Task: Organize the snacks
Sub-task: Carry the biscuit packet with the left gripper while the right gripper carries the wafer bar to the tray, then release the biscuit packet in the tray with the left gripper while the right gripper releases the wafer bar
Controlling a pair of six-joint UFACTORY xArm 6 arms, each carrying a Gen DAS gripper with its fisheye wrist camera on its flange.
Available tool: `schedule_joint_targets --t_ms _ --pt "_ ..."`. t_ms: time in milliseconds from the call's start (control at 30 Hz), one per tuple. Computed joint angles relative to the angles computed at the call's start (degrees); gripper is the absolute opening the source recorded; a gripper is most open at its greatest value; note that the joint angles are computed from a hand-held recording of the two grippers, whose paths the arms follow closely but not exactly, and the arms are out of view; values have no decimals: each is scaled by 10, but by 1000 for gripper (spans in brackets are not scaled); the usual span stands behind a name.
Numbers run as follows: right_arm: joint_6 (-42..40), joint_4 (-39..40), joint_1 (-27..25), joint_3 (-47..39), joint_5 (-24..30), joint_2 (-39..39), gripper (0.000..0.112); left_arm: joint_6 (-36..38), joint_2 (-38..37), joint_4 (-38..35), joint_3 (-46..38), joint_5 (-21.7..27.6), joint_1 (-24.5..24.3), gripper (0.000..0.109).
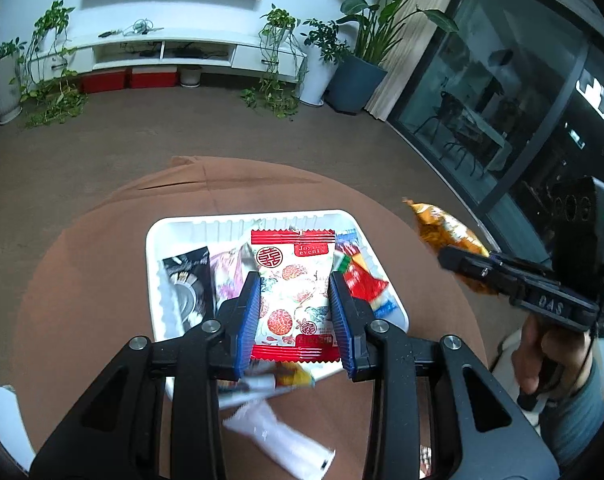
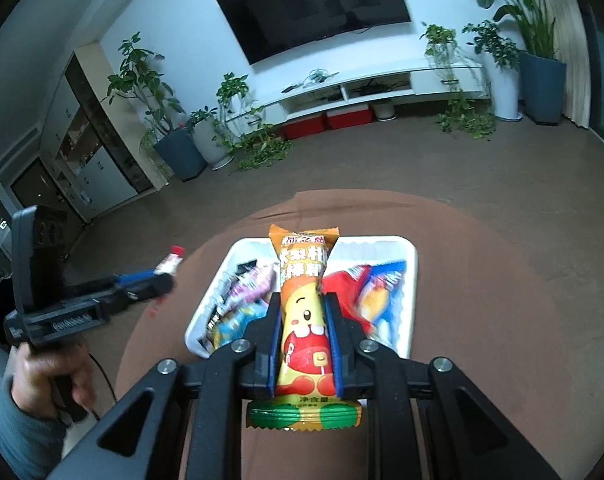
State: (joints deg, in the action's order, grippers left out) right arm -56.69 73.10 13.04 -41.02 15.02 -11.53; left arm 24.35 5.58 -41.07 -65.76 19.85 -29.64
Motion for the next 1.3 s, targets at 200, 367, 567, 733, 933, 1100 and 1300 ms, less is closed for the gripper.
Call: schedule_joint_targets --t_ms 200,367,567,733,933,1100,1300 --pt "49 -50 29 -80 -21 100 21 -31 78 43 -62 -7 1 31" --pt "137 -155 39 -118 -51 165 21 -66 138 92 -101 -23 2 32" --pt "235 -252 17 -141 -68 216 21 -103 201 144 -146 -33 1 32" --pt "279 -305 5 -151 -64 242 21 -117 250 169 -185 -31 -2 32" --pt "281 -312 8 -150 -71 254 21 -143 288 203 -221 -28 -1 33" --pt "289 -324 4 -153 -66 260 21 -159 311 223 -248 -21 0 33" --pt "293 -334 1 -150 -61 258 22 -180 304 244 -236 -25 -1 46"
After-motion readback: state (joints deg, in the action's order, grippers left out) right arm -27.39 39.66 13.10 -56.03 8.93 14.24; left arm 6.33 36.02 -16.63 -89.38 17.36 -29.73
